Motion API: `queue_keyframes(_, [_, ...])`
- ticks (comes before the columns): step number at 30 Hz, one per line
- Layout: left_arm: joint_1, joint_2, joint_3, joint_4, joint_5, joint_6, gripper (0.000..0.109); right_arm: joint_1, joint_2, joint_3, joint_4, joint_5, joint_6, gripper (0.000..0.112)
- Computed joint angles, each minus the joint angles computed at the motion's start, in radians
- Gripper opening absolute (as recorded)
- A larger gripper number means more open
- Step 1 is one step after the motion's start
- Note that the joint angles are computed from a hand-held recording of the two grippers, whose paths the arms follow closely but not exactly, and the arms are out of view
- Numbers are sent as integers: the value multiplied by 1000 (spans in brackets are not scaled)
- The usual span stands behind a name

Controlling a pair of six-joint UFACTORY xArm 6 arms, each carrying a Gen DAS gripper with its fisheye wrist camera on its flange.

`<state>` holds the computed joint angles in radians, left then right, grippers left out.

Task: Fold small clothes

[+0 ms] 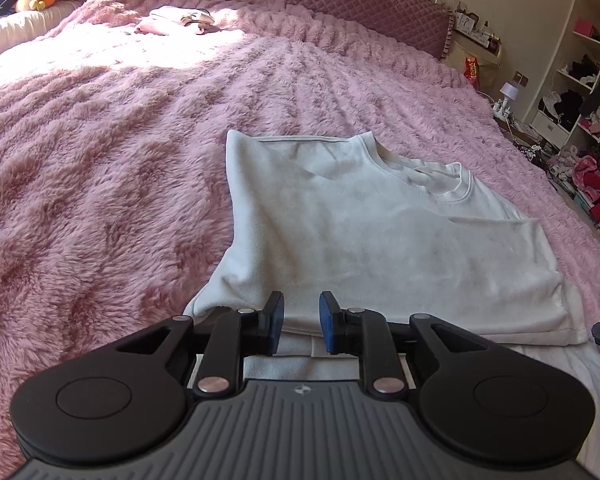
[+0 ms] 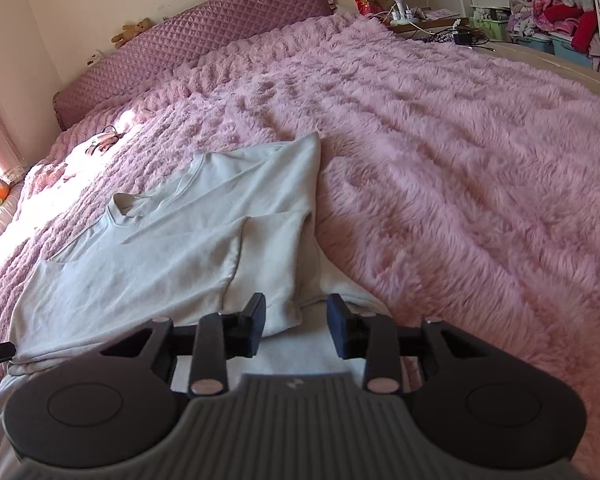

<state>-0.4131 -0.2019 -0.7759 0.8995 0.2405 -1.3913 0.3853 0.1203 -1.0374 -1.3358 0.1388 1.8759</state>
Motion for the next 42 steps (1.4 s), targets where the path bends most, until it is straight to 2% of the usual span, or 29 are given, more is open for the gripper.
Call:
queue_keyframes(3, [-34, -98, 40, 7, 32, -9, 29, 0, -104, 64, 4, -9, -2, 35])
queue_keyframes(8, [-130, -281, 135, -59, 125, 49, 38, 22, -318, 216, 8, -22, -16, 41])
queue_keyframes(10, [-186, -359, 175, -76, 191, 54, 42, 43, -411, 288, 49, -24, -91, 42])
queue_keyframes(12, [-245, -436, 215, -102, 257, 63, 46, 90, -523, 380, 175, 6, -264, 43])
queue_keyframes(13, [-271, -465, 229, -110, 290, 59, 53, 107, -557, 409, 224, 17, -325, 43])
queue_keyframes(14, [-303, -503, 248, -121, 331, 47, 58, 142, -618, 458, 293, 46, -405, 45])
queue_keyframes(15, [-327, -536, 268, -127, 356, 35, 60, 168, -663, 494, 345, 69, -456, 49])
queue_keyframes(17, [-368, -597, 303, -151, 402, 19, 64, 216, -747, 560, 432, 115, -529, 50])
queue_keyframes(23, [-476, -763, 403, -248, 562, -56, 65, 348, -926, 692, 550, 293, -557, 50])
queue_keyframes(26, [-503, -826, 451, -286, 602, -108, 65, 413, -965, 714, 584, 410, -555, 50])
queue_keyframes(28, [-498, -859, 484, -307, 597, -132, 65, 450, -966, 712, 597, 477, -556, 50])
queue_keyframes(31, [-496, -912, 540, -346, 574, -173, 65, 474, -961, 715, 620, 514, -562, 50])
queue_keyframes(42, [-435, -888, 610, -434, 399, -143, 65, 470, -888, 717, 687, 488, -567, 50])
